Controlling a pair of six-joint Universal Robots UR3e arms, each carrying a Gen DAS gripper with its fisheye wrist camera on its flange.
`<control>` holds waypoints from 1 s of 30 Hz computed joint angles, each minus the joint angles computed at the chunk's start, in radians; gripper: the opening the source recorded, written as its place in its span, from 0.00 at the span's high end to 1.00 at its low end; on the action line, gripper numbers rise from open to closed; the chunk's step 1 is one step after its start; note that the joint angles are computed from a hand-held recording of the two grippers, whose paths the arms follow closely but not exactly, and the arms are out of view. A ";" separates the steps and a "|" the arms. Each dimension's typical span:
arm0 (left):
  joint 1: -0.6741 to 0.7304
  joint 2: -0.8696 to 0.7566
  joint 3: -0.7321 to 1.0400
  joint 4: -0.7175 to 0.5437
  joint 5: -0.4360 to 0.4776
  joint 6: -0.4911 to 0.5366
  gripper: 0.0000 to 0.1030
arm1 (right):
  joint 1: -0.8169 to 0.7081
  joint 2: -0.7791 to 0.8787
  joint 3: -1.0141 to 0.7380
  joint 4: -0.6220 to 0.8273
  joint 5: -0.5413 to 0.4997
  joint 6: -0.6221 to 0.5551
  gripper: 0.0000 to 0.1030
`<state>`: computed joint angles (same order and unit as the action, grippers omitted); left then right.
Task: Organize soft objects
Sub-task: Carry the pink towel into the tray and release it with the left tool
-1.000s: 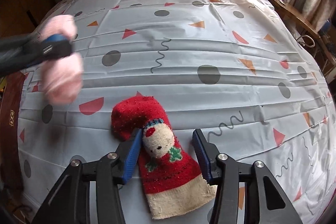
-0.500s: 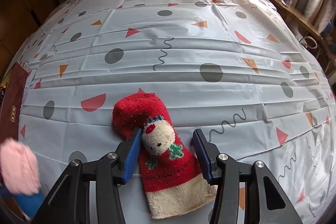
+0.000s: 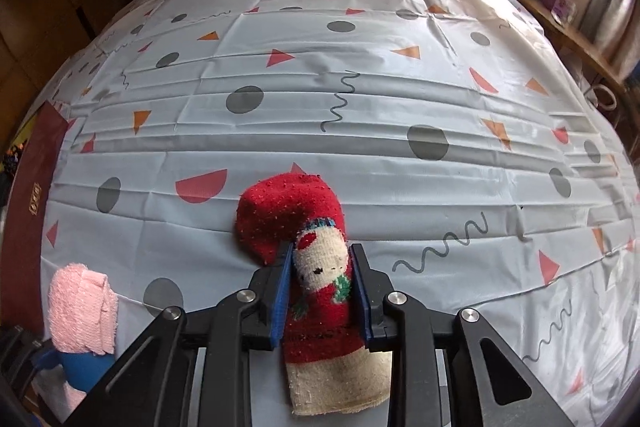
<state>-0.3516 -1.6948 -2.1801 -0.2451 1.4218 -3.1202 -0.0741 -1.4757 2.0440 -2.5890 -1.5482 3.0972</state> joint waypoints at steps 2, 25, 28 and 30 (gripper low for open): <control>0.006 0.005 -0.013 0.015 -0.009 -0.006 0.55 | 0.005 0.006 0.000 -0.011 -0.006 -0.005 0.72; 0.072 0.459 -0.093 -0.166 -0.010 -0.024 0.58 | 0.044 0.032 0.038 -0.132 -0.057 -0.009 0.72; 0.115 0.528 -0.106 -0.209 -0.022 -0.015 0.58 | 0.053 0.037 0.052 -0.168 -0.070 -0.016 0.72; 0.163 0.588 -0.122 -0.246 -0.046 -0.001 0.58 | 0.061 0.039 0.061 -0.187 -0.082 -0.021 0.72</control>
<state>-0.1891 -1.1064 -2.3016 -0.4914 1.3763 -3.1216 -0.0131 -1.4364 2.1052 -2.7758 -1.6299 3.0767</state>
